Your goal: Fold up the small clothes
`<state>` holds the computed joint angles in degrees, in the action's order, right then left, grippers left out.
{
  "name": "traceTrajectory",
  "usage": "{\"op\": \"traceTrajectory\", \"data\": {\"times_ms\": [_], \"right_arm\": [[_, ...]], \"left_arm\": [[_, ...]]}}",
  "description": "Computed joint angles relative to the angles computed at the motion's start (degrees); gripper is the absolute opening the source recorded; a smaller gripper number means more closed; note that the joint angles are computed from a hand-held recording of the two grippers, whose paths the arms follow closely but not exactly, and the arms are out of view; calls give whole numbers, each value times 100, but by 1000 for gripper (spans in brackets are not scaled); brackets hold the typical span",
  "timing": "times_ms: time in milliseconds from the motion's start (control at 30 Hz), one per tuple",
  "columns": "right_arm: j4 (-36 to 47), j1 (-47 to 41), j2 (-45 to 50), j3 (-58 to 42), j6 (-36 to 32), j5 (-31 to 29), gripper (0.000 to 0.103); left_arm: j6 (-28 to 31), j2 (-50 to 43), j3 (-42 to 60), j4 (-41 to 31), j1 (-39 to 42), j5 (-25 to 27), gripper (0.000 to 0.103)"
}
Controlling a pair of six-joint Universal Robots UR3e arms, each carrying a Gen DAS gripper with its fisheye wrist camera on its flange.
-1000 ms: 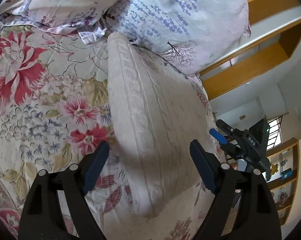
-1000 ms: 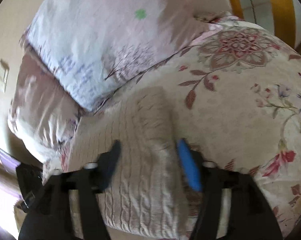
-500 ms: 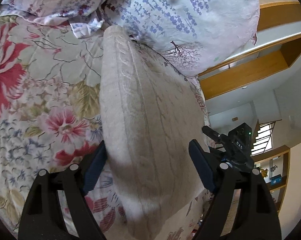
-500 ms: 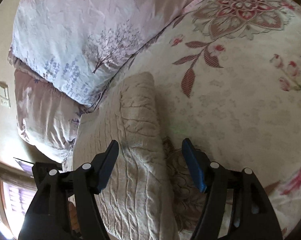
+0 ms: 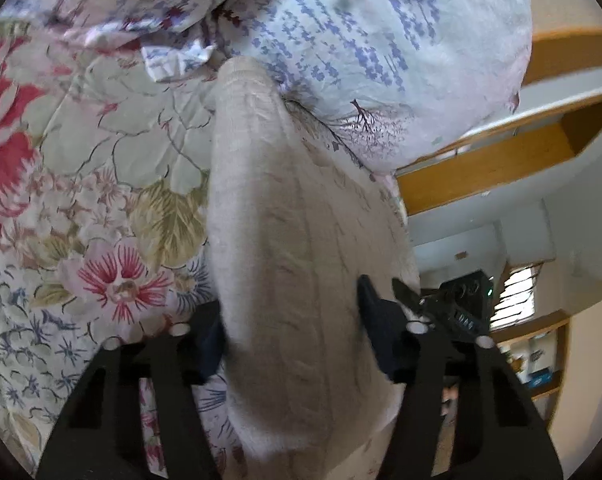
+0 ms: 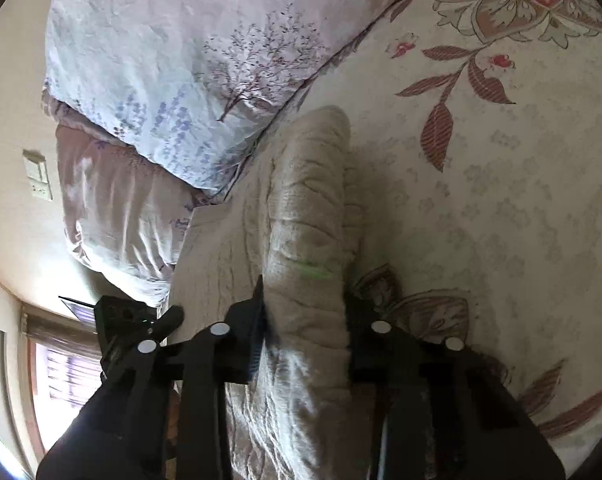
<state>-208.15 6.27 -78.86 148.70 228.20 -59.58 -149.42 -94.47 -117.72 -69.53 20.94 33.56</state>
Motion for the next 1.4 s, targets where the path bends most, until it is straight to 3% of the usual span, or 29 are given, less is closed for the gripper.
{"op": "traceTrajectory", "data": {"times_ms": [100,200,300,500,567,667,800,933,1067,1167,1200,1233,1267,1400], "right_arm": [[132,244,-273,-114,153,-280,28],[52,537,-417,-310,336,-458,27],[649,1256,-480,-973,363,-1071,27],[1047,2377,624,-2726,421,-1717,26],[1354,2679,1061,-3475,290,-1894,26],[2018,3095,1736,-4611,81,-2278,26],[3601,3394,2724,-6189,116,-2822,32],[3389,3179,2586,-5869,367,-2444,38],[2955,3155,2106,-5244,432,-2782,40],[2973,3130,2047,-5211,400,-2851,39],[3042,3135,2085,-5304,358,-2826,33],[3087,3159,2142,-5388,241,-2786,16],[3377,3297,2257,-5701,110,-3083,12],[4021,3561,2452,-6298,192,-4057,9]], "left_arm": [[608,98,77,-815,276,-170,40],[1195,322,226,-1622,448,-226,38],[2130,814,384,-2802,926,-111,37],[3859,1374,1038,-5057,2511,553,37],[4196,1428,1174,-5411,2980,780,38],[4051,1140,1287,-5067,3471,1077,41],[2941,819,578,-3166,3403,1325,49],[3232,856,362,-3132,3586,1209,54],[3746,2046,-61,-3215,4023,1176,59],[4773,3222,-300,-3930,4600,930,64],[4923,3418,-301,-4094,4645,884,66],[5267,3723,-285,-4464,4774,859,68],[5561,4063,-289,-4747,4865,879,68],[5186,4564,-607,-4201,4573,936,69]]}}
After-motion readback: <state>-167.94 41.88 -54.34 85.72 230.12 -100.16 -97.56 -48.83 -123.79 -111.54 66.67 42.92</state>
